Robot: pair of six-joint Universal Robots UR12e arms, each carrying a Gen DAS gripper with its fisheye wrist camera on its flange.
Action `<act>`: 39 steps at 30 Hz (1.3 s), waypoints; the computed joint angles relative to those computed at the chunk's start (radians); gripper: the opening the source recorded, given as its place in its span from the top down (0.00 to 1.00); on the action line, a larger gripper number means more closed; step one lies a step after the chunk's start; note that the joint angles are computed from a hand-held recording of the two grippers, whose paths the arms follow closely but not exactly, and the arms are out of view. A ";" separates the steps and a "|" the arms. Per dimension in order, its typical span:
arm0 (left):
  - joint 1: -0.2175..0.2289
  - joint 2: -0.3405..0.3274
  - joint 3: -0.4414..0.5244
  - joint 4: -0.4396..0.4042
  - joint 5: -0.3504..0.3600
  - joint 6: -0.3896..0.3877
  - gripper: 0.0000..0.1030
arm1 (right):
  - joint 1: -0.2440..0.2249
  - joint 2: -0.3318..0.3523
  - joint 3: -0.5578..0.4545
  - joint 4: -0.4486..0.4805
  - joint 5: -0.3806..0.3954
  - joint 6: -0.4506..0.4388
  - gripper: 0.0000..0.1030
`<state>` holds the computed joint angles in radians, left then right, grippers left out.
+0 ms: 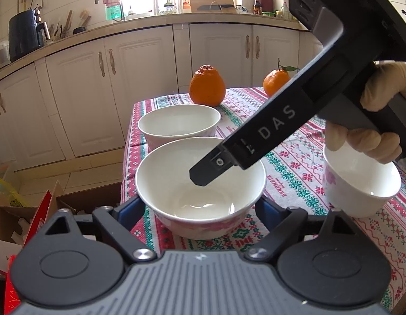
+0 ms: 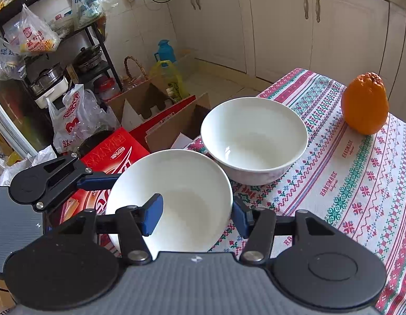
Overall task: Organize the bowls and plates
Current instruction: 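Close the right gripper on the bowl rim and lift it, then lower the held bowl into the placed bowl with the right gripper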
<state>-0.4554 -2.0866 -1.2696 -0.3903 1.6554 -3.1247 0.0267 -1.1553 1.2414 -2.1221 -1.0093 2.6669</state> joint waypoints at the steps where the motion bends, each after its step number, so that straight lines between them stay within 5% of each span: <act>1: 0.000 0.002 0.001 -0.004 -0.001 0.002 0.12 | -0.002 -0.003 0.002 0.002 0.002 0.001 0.40; 23: -0.046 0.030 0.024 -0.053 -0.002 0.025 0.12 | -0.066 -0.125 0.126 -0.048 0.083 -0.039 0.40; 39: -0.083 -0.005 0.095 -0.059 -0.054 0.067 0.12 | -0.140 -0.206 0.231 -0.161 0.097 0.026 0.40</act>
<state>-0.5386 -2.0915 -1.1747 -0.4492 1.6017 -3.0578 -0.1136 -1.3611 1.4723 -2.2830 -0.9118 2.6929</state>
